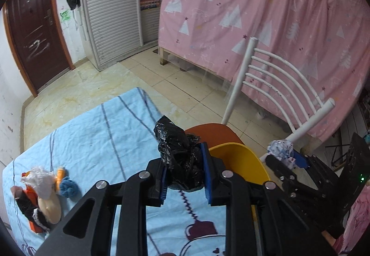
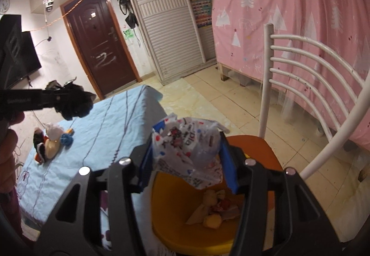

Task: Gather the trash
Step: 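Carry both bags to the yellow bucket and open both tools to drop them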

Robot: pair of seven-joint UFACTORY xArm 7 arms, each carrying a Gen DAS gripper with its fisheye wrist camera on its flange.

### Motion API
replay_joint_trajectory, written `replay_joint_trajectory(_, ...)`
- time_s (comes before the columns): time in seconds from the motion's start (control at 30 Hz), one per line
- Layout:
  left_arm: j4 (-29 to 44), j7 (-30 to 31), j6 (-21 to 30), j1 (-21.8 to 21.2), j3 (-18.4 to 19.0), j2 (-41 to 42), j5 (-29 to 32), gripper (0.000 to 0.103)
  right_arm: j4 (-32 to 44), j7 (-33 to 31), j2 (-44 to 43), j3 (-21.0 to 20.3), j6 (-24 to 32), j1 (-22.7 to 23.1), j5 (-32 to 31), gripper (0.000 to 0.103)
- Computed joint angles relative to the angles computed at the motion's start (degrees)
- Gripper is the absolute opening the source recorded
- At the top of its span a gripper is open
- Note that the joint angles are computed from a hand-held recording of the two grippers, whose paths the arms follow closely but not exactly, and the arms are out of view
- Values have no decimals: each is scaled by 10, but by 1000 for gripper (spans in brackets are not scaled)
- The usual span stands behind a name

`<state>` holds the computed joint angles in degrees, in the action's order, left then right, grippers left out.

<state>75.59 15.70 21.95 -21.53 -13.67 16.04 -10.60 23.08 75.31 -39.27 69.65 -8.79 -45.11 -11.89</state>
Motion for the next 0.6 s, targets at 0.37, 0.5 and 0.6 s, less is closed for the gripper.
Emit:
replay_joint_trajectory(0.37, 44, 30, 46, -21, -24, 47, -22, 17, -58, 35, -54, -46, 2, 44, 23, 64)
replay_joint_trajectory(0.5, 50, 40, 58, -30, -31, 54, -26, 32, -75, 54, -72, -64, 6, 64, 22, 64)
replay_joint_trajectory(0.6, 51, 46, 60, -33, -34, 54, -35, 53, -76, 61, -77, -67, 7, 66, 17, 64)
